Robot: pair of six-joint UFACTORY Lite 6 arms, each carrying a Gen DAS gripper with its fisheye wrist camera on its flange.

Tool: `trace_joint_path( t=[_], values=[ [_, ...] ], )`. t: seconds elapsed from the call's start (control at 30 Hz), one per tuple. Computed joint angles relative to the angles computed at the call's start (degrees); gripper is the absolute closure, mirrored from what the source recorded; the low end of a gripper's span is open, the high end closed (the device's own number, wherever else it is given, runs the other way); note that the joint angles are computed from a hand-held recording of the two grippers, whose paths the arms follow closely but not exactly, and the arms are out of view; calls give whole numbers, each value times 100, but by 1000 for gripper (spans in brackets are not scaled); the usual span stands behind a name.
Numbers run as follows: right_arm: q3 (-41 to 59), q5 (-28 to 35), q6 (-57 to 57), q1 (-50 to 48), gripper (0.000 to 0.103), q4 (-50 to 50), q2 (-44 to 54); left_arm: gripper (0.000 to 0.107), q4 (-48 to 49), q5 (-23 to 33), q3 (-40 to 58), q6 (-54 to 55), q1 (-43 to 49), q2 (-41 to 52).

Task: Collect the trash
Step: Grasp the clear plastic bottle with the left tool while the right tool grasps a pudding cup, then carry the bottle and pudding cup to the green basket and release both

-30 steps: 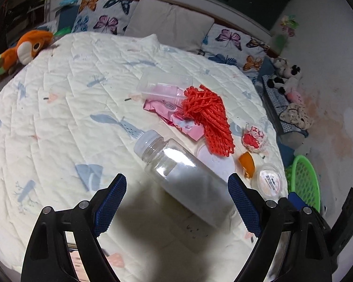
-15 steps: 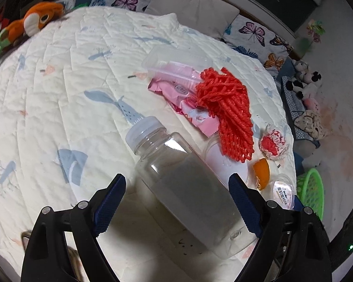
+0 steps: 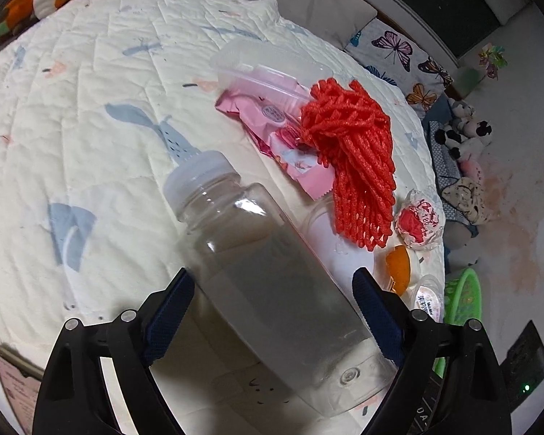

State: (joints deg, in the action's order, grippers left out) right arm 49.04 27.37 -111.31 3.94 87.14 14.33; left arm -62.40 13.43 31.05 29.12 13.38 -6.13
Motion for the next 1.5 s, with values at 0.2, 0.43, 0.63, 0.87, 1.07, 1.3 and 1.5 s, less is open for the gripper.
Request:
trace_joint_path(
  t=[0.2, 0.43, 0.63, 0.87, 1.07, 1.3, 1.5],
  values=[
    [27, 265, 215, -188, 42, -91, 39, 35, -840, -24, -100, 884, -25, -95],
    [-443, 502, 182, -477, 47, -149, -578, 43, -214, -17, -393, 323, -190, -741],
    [-859, 881, 215, -1000, 47, -437, -1223, 44, 1154, 122, -751, -1096, -545, -1771],
    [-1074, 1463, 338, -1831, 47, -812, -1813, 44, 2577, 192, -699, -2729, -1438, -2429],
    [-866, 1669, 244, -2634, 47, -951, -1741, 44, 3453, -102, -119, -3771, -2509, -1991],
    [-202, 1648, 116, -3623, 47, -1073, -1008, 44, 3365, -512, 1025, -3650, -3547, -658],
    [495, 1418, 149, -4184, 46, -1132, -200, 44, 3484, -617, 2414, -3548, -4226, 875]
  ],
)
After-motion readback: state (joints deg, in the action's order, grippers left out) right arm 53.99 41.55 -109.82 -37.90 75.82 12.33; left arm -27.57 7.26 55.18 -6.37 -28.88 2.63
